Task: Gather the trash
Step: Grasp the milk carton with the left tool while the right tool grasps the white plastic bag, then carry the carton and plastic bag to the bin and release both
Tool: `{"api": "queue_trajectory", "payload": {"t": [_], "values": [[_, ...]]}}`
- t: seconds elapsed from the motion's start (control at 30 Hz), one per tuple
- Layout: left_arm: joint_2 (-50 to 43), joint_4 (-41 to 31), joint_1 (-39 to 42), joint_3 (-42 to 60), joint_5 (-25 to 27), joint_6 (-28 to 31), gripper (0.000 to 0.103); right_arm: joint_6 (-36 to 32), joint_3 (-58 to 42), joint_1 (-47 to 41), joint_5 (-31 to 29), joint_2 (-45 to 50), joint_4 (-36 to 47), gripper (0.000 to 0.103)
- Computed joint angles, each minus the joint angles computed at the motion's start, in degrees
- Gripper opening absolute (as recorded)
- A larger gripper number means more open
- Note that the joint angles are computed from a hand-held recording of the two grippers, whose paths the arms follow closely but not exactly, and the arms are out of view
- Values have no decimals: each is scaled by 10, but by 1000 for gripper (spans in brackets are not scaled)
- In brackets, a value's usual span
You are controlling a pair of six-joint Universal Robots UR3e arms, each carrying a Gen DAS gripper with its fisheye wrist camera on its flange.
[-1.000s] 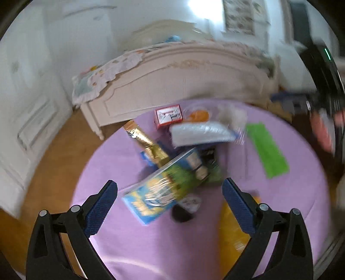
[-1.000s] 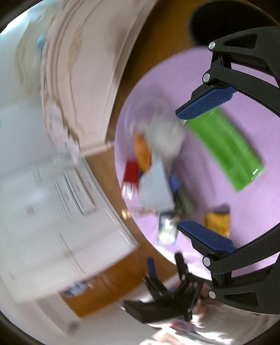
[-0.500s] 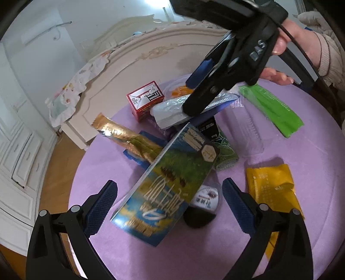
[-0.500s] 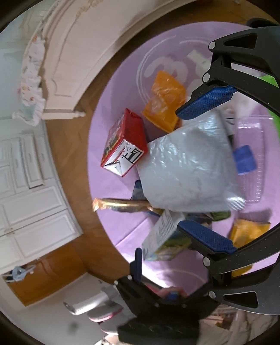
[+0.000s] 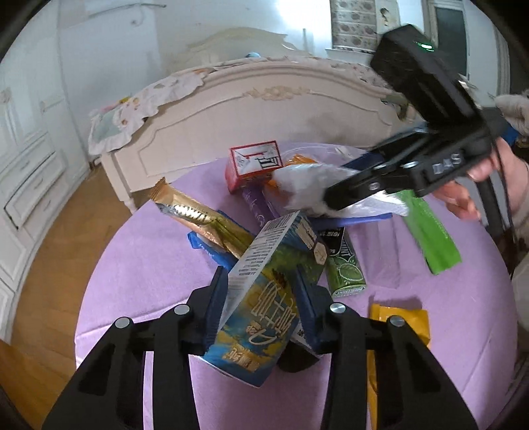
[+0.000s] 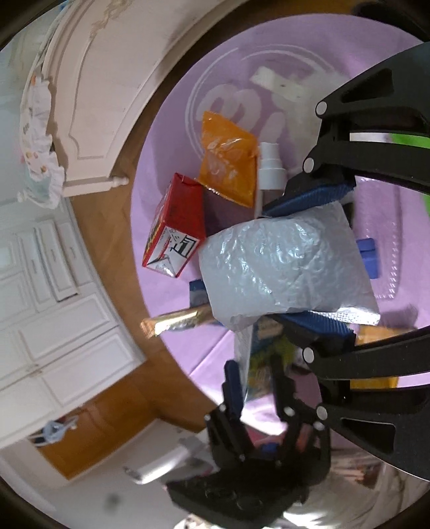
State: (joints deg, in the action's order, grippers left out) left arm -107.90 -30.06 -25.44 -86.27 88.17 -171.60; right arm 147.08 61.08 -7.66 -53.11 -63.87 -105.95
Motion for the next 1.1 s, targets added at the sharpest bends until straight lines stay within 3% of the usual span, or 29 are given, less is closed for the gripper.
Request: {"api": "queue_trajectory", "payload": {"t": [0.17, 0.23, 0.3, 0.4, 0.47, 0.53, 0.6, 0.83, 0.93, 1.1], "values": [[-9, -23, -21, 23, 31, -6, 48, -13, 131, -62, 83, -103, -25, 50], [-28, -60, -33, 56, 48, 2, 82, -21, 170, -86, 111, -141, -21, 50], [-49, -63, -50, 73, 80, 14, 86, -30, 216, -113, 142, -186, -10, 50], [-74, -86, -54, 103, 90, 8, 84, -64, 263, -155, 175, -237, 33, 50], [-72, -81, -43, 99, 72, -10, 73, -78, 286, -172, 181, -261, 47, 50], [-66, -87, -27, 98, 46, -31, 55, -81, 318, -185, 183, -283, 43, 50], [-59, -83, -26, 87, 50, -42, 49, -98, 339, -203, 193, -299, 66, 50], [5, -38, -49, 37, 48, -93, 49, -145, 388, -249, 228, -341, 123, 50], [24, -44, -71, 50, 48, -132, 49, -191, 392, -282, 254, -365, 191, 50], [-4, -75, -108, 132, 35, -199, 49, -319, 368, -373, 292, -397, 378, 50]]}}
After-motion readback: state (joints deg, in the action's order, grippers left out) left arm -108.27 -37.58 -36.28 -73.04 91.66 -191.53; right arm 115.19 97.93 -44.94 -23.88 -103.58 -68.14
